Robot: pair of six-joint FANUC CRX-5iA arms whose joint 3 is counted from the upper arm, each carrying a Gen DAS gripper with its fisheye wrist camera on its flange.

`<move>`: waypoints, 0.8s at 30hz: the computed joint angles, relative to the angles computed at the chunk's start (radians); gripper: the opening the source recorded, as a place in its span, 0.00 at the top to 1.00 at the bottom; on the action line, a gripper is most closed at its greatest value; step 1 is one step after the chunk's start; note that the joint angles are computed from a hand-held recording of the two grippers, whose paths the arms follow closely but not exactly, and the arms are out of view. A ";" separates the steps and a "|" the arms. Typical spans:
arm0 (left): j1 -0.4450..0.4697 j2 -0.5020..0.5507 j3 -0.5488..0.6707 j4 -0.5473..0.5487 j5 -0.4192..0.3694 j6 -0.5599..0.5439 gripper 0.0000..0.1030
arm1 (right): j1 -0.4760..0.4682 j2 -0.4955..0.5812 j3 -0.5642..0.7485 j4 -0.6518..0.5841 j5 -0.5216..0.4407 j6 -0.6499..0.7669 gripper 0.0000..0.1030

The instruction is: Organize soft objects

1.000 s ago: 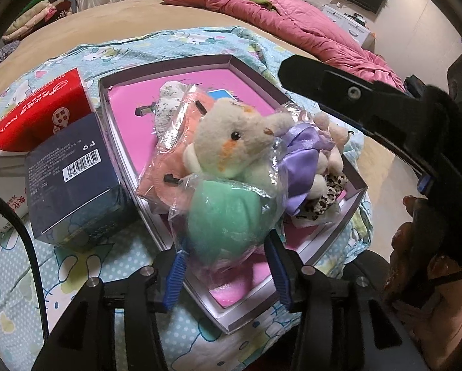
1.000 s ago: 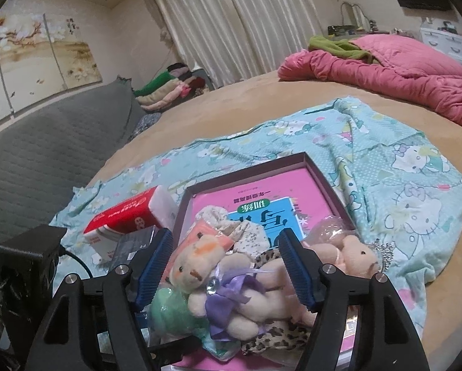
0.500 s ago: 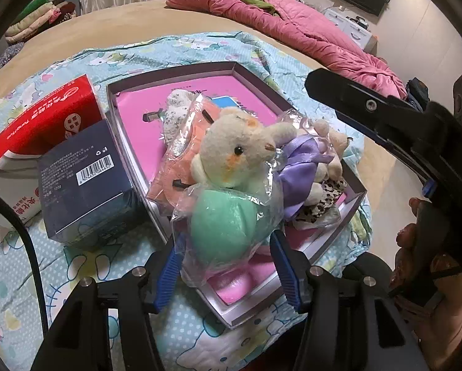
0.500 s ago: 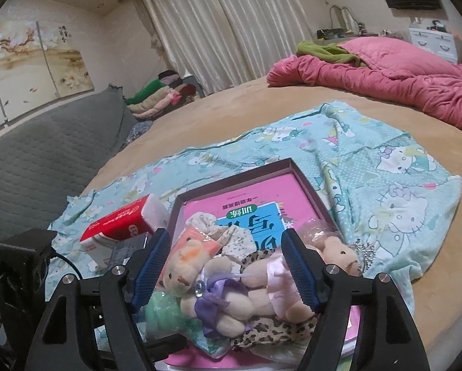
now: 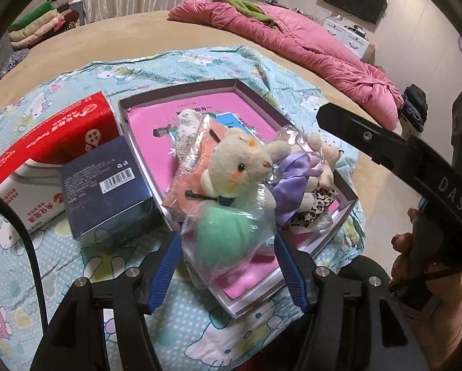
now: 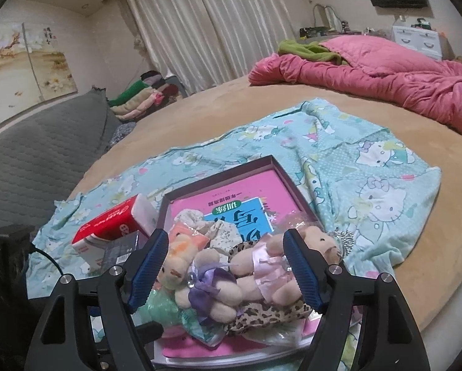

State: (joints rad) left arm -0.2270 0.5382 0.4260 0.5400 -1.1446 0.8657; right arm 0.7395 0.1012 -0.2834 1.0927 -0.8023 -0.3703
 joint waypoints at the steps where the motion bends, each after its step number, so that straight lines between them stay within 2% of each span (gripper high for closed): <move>1: 0.003 -0.002 -0.003 0.006 0.000 -0.004 0.38 | 0.007 0.002 0.006 -0.001 -0.016 0.002 0.24; 9: 0.032 -0.036 -0.043 0.048 0.017 -0.035 0.32 | 0.058 0.005 0.048 -0.001 -0.099 0.010 0.24; 15: 0.057 -0.067 -0.069 0.050 0.021 -0.030 0.29 | 0.116 0.017 0.123 -0.065 -0.178 0.056 0.24; 21: 0.073 -0.126 -0.115 0.028 0.064 -0.028 0.27 | 0.161 0.019 0.165 -0.094 -0.235 0.056 0.24; 24: 0.082 -0.158 -0.137 0.012 0.090 -0.010 0.23 | 0.189 0.020 0.182 -0.100 -0.267 0.059 0.24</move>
State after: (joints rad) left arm -0.1451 0.3805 0.2890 0.5518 -1.0543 0.8559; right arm 0.9280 0.1208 -0.1010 0.9929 -1.0690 -0.3109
